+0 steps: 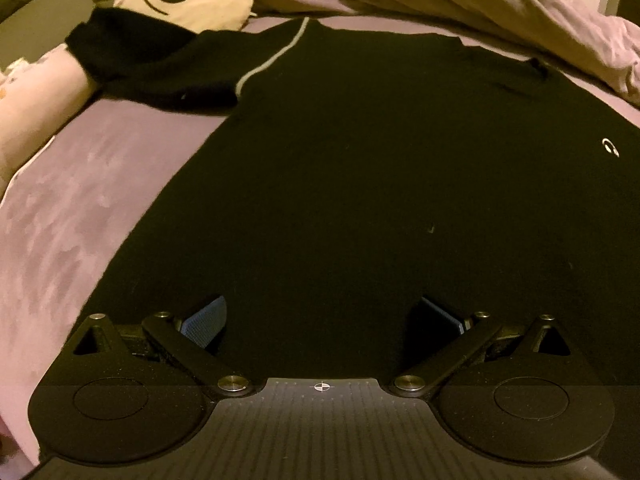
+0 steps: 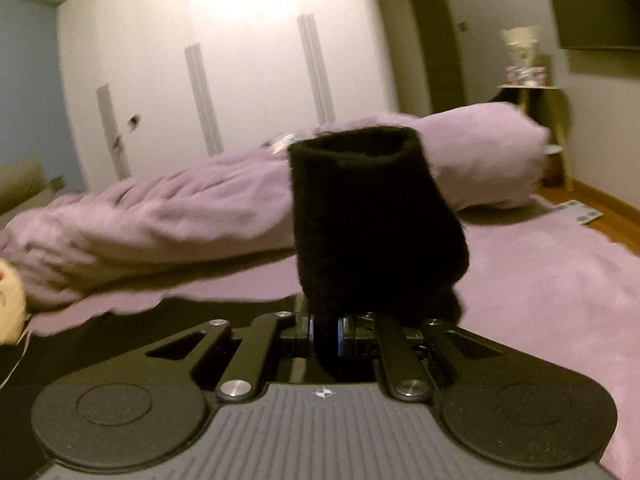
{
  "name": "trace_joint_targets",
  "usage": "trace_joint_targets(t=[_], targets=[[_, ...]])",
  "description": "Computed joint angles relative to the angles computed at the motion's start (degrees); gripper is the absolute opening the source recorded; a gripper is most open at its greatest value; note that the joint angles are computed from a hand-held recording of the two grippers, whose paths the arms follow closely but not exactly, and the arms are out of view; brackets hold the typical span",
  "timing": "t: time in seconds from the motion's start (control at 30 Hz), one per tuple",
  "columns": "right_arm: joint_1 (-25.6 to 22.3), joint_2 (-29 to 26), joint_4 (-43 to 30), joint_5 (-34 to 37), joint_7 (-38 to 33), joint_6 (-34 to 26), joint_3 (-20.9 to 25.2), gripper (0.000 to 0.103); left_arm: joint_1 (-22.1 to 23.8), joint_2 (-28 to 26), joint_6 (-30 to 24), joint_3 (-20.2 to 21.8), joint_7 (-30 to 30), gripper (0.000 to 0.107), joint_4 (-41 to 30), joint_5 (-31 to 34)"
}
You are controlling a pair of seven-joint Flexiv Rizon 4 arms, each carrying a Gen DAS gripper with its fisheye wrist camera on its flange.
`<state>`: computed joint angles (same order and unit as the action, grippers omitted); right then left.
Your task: Fold small clothes
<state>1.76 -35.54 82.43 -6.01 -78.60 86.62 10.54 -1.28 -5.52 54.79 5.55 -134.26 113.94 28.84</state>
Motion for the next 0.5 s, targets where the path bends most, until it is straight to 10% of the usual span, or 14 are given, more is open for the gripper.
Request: trace_joint_targets(t=[0.5], targets=[[8.9, -0.6, 2.7, -2.2, -2.0, -2.1, 0.9, 0.009, 2.0, 0.6, 3.1, 1.0, 2.4, 0.103, 2.2, -2.0]])
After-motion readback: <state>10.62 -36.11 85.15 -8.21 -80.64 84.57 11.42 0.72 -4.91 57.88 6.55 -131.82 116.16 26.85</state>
